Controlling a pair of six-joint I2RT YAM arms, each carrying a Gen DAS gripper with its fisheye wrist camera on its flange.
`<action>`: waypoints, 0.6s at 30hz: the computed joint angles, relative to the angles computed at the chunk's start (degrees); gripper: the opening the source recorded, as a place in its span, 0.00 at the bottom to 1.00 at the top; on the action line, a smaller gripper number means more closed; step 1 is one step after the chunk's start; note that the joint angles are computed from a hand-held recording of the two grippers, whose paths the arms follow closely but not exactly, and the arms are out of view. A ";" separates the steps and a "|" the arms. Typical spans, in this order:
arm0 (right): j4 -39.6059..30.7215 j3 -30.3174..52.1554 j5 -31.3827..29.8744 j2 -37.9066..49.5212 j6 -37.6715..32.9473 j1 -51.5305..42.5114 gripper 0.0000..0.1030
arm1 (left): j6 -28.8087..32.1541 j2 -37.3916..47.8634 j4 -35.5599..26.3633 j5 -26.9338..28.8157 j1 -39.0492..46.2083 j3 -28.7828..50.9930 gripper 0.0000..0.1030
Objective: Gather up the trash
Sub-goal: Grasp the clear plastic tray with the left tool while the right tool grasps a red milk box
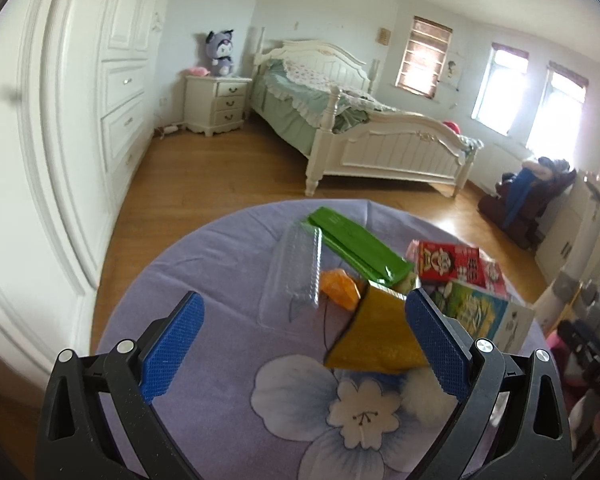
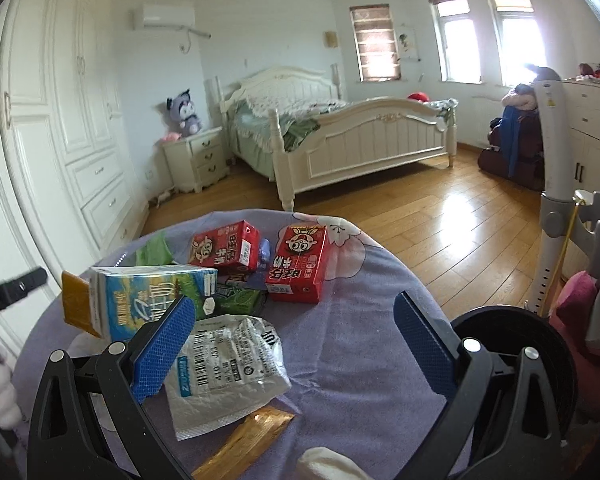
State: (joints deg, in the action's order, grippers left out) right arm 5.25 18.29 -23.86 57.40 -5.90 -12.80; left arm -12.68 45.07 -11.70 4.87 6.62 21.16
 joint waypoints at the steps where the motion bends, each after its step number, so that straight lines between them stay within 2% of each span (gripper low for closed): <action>1: -2.12 4.13 -2.26 4.16 -1.20 -0.73 0.95 | 2.16 4.24 -0.47 3.79 3.56 2.88 0.96; 3: -8.86 14.22 -4.71 12.17 -3.30 0.71 0.95 | 7.23 14.83 -0.92 5.04 5.69 9.16 0.94; 4: -12.95 19.40 -5.97 15.84 -4.92 2.27 0.95 | 9.08 18.95 -1.54 4.70 5.33 11.58 0.91; 6: -20.36 30.02 -8.40 23.22 -7.62 6.60 0.95 | 12.17 28.23 -3.01 8.03 5.11 16.93 0.83; 7: -24.61 35.92 -7.95 27.43 -8.80 9.22 0.95 | 13.05 31.59 -2.88 8.86 4.76 18.65 0.78; 10: -33.61 51.57 -2.78 39.57 -10.51 16.01 0.92 | 14.41 39.24 -1.29 4.43 1.94 22.02 0.67; 12: -39.31 60.38 0.90 47.41 -11.34 18.67 0.92 | 14.41 42.99 -1.42 6.46 3.30 23.91 0.63; 14: -43.29 66.27 5.95 53.50 -10.97 20.47 0.92 | 14.68 45.53 -0.94 8.48 4.68 25.00 0.61; 16: -46.70 69.59 5.80 57.81 -12.39 20.55 0.92 | 15.19 47.31 -0.65 9.85 5.63 25.85 0.56; 18: -47.73 70.70 5.45 60.08 -12.14 19.66 0.92 | 15.27 49.60 -0.98 12.49 6.91 27.34 0.55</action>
State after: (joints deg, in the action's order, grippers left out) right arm -42.48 88.99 -18.41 117.48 -18.05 6.86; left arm 2.59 94.67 -12.68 17.36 13.53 48.50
